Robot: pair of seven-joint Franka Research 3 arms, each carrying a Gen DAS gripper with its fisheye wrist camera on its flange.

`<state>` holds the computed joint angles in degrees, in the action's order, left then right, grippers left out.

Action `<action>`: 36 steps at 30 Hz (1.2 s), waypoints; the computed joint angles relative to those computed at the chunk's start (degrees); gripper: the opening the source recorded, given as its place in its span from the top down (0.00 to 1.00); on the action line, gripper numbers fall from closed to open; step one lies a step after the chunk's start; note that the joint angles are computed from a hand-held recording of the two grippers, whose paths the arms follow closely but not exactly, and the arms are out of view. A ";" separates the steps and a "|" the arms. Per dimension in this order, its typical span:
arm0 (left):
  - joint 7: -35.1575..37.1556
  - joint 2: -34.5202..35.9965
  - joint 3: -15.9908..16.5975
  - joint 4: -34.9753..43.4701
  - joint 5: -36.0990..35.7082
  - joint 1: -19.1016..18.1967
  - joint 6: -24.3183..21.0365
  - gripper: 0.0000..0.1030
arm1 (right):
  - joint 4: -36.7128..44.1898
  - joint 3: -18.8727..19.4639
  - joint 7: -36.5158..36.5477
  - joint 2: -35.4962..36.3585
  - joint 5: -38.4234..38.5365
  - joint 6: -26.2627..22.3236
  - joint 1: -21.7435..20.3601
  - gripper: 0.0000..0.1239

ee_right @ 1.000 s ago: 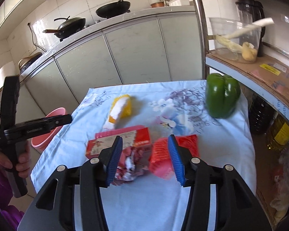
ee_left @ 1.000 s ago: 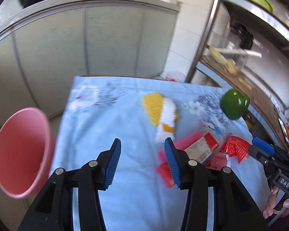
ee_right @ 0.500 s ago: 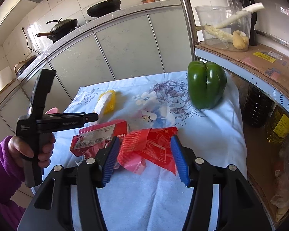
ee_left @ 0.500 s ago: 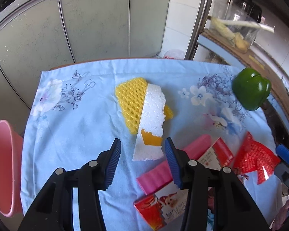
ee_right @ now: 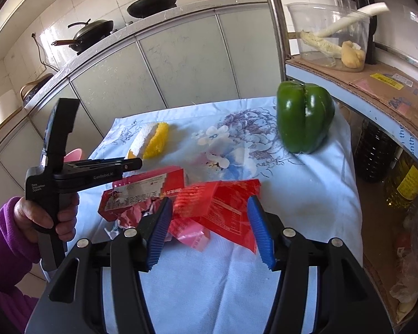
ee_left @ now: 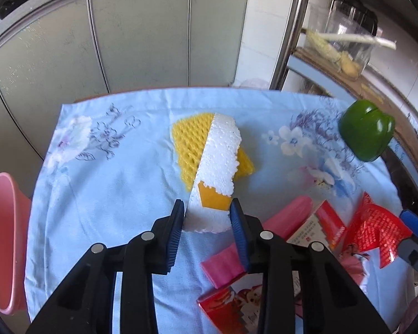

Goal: Collect trash
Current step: 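Grasp white-and-yellow foam net with left tool while right tool grasps red wrapper, then carry foam net and red wrapper over the pink bin and open both tools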

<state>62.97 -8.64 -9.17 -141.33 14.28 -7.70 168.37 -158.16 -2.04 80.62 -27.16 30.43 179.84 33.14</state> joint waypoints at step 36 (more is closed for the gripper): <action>4.42 -25.36 7.66 -19.53 -7.17 -2.99 7.42 0.68 | 0.41 13.10 18.06 -3.24 -15.68 -2.26 -14.89 0.87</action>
<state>67.38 -34.00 -1.52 -160.86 7.11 -10.69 175.79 -157.75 11.05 98.68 -30.40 14.76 177.58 18.25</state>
